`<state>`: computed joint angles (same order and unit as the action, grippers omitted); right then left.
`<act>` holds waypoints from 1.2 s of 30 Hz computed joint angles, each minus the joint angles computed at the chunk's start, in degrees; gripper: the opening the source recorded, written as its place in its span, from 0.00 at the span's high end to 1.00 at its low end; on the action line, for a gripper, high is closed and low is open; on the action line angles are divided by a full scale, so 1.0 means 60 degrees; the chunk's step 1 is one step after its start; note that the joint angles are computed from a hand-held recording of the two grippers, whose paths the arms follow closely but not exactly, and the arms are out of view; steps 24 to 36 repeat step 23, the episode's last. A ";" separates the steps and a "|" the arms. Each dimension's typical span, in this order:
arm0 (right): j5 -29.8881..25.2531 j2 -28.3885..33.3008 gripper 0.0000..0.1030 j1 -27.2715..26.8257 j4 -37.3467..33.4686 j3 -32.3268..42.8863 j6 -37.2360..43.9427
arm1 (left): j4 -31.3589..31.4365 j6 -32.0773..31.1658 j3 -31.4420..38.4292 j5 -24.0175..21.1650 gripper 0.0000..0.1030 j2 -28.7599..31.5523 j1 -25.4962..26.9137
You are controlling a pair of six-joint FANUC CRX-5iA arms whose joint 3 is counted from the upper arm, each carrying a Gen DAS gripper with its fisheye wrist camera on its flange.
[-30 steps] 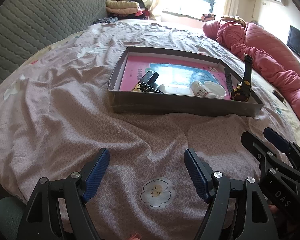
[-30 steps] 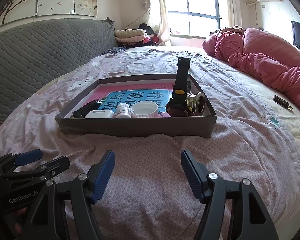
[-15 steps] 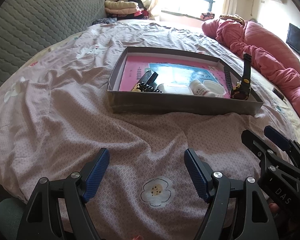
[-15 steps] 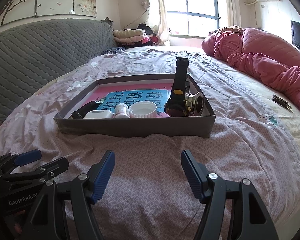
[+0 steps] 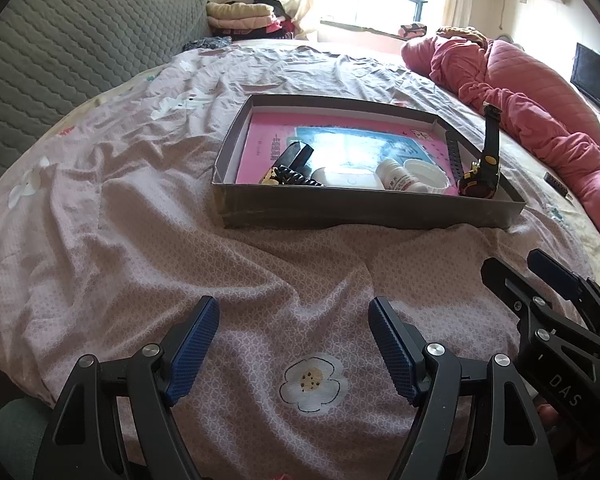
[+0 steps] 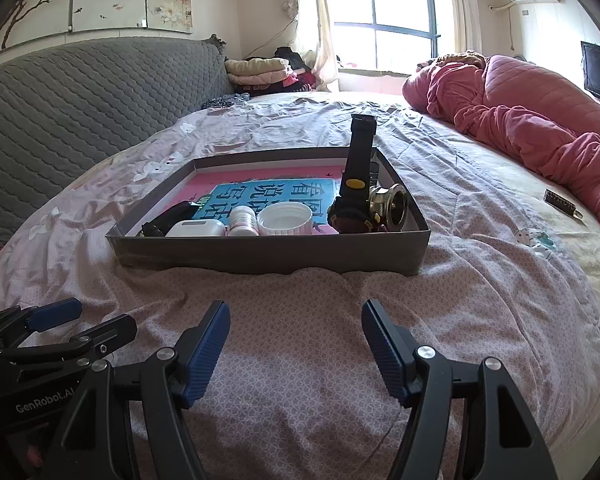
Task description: Organize rigid objects
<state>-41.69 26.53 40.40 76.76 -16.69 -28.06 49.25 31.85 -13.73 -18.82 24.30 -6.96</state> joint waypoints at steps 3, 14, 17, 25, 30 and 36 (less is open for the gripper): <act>0.0003 0.0004 0.34 -0.0006 -0.0002 0.0012 -0.0008 | -0.0072 0.0040 0.0015 0.0006 0.24 -0.0009 0.0010; 0.0040 -0.0031 0.34 -0.0039 0.0065 -0.0034 -0.0087 | -0.0224 0.0179 0.0035 0.0058 0.24 -0.0017 0.0003; 0.0031 -0.0044 0.34 -0.0042 0.0075 -0.0037 -0.0131 | -0.0195 0.0153 0.0005 0.0125 0.24 -0.0033 -0.0010; 0.0074 -0.0219 0.34 -0.0184 0.0270 -0.0216 -0.0515 | 0.0169 -0.0026 0.0041 -0.0030 0.24 0.0014 0.0039; 0.0074 -0.0219 0.34 -0.0184 0.0270 -0.0216 -0.0515 | 0.0169 -0.0026 0.0041 -0.0030 0.24 0.0014 0.0039; 0.0074 -0.0219 0.34 -0.0184 0.0270 -0.0216 -0.0515 | 0.0169 -0.0026 0.0041 -0.0030 0.24 0.0014 0.0039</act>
